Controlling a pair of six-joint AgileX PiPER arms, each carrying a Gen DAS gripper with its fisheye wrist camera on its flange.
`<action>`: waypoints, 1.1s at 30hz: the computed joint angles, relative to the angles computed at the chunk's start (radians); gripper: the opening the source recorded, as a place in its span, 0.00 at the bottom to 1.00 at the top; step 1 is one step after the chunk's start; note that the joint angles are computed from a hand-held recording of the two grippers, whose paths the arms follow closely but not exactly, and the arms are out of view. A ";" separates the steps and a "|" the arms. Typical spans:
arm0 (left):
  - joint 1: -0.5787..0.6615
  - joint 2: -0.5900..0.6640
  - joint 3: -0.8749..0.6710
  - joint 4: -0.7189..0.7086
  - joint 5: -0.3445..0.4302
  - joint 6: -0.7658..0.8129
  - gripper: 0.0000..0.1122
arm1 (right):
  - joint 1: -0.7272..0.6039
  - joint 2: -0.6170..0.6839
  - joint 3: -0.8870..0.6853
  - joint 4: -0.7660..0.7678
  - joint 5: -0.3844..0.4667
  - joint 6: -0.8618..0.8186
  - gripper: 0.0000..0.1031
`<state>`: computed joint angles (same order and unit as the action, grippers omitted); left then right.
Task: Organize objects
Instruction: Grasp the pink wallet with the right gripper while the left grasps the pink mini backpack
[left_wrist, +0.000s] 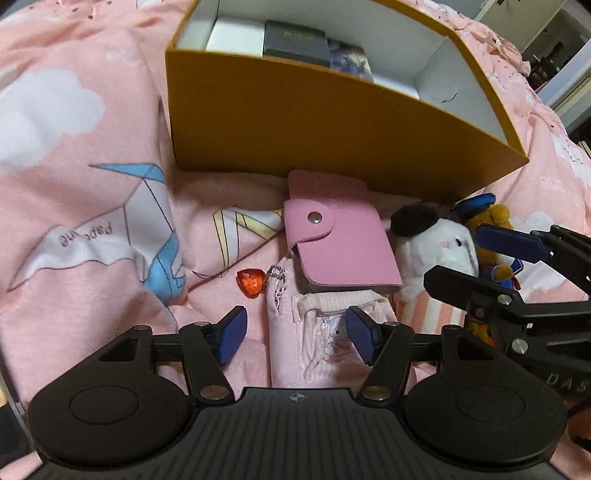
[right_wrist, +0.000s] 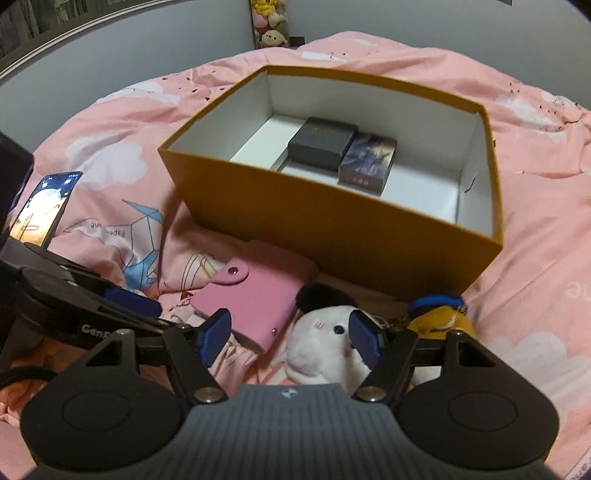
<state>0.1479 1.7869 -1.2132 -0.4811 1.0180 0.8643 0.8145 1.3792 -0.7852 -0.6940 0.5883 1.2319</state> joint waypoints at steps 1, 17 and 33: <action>0.001 0.007 -0.004 -0.005 0.004 0.002 0.64 | -0.003 0.004 -0.001 0.006 -0.001 -0.006 0.70; 0.080 -0.021 0.032 -0.092 0.037 0.156 0.24 | -0.033 0.002 -0.001 0.060 -0.018 -0.058 0.57; 0.075 -0.111 0.018 -0.117 0.021 0.198 0.20 | -0.221 0.158 -0.243 0.630 -0.026 -0.649 0.56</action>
<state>0.2234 1.6758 -1.1951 -0.5982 1.0392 1.0622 0.5935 1.5368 -1.0279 -0.0643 0.5627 0.5833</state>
